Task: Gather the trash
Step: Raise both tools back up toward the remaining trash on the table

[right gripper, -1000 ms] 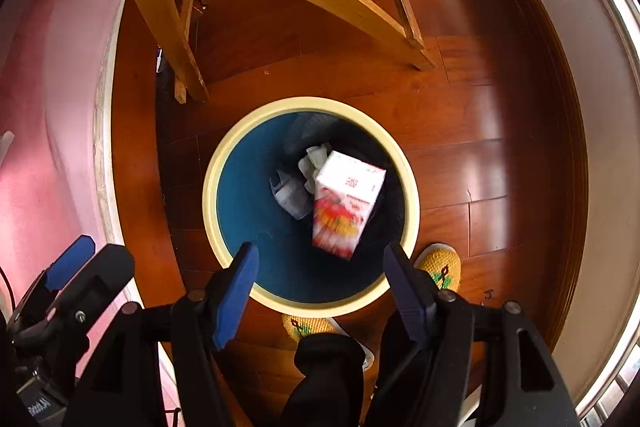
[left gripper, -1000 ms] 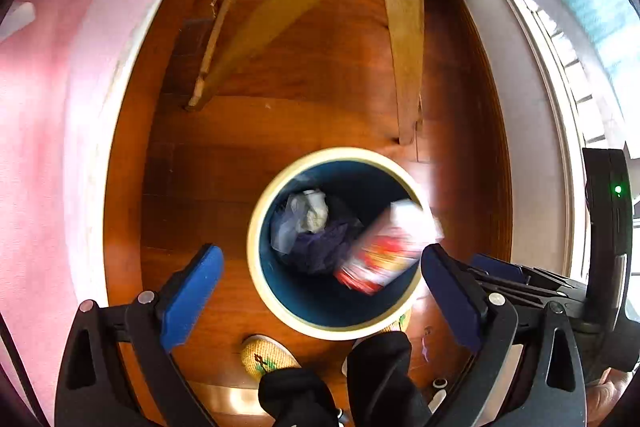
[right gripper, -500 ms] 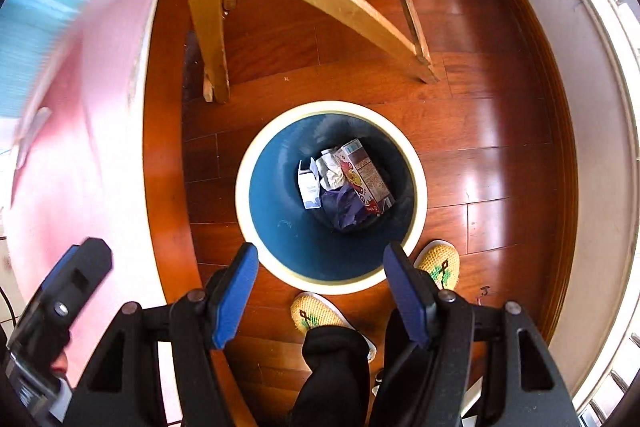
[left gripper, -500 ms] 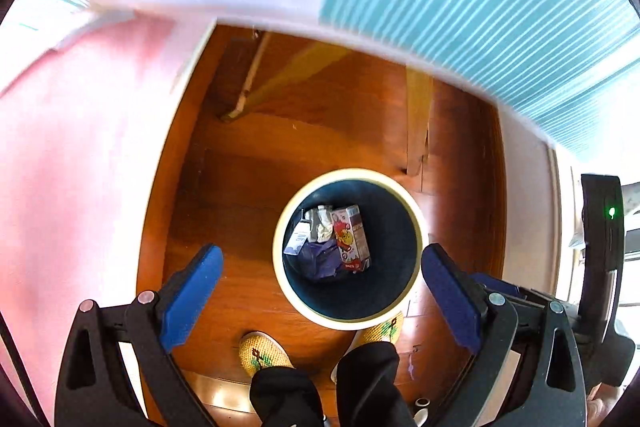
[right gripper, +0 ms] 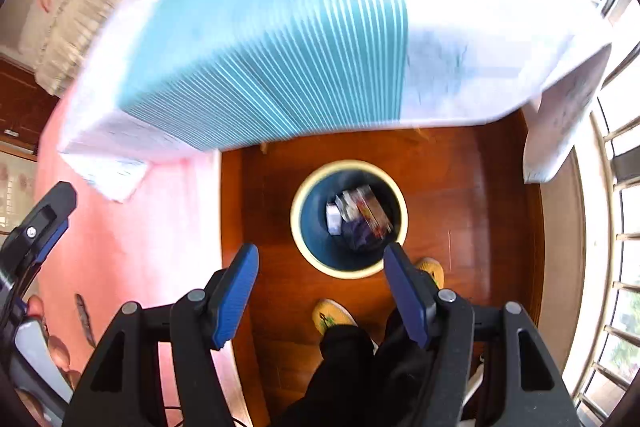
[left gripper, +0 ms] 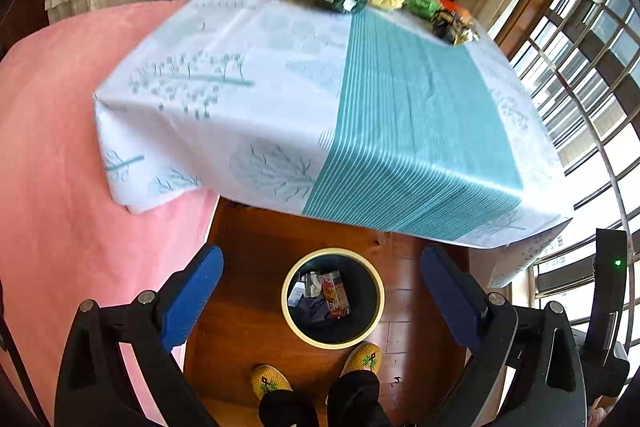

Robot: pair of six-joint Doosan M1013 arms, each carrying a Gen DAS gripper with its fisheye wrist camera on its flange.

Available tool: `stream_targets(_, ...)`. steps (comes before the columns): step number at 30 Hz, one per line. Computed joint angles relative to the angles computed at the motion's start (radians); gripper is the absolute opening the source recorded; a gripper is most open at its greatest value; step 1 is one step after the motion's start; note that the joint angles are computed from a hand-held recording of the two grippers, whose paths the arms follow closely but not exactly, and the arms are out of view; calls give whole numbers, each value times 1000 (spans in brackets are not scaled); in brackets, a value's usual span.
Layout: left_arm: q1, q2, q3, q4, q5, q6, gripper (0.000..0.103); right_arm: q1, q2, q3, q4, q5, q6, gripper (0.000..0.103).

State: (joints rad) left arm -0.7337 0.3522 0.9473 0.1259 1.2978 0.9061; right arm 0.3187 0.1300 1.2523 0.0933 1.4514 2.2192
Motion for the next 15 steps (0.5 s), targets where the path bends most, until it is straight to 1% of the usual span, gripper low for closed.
stream_targets(3, -5, 13, -101, 47, 43, 35, 98, 8, 1, -78, -39, 0, -19, 66)
stream_targets(6, -8, 30, -191, 84, 63, 80, 98, 10, 9, -151, -68, -19, -16, 66)
stream_targets(11, 2, 82, -365, 85, 117, 156, 98, 26, 40, -269, -175, -64, -21, 66)
stream_targets(15, 20, 135, -497, 91, 170, 164, 98, 28, 72, -352, -211, -67, -40, 66)
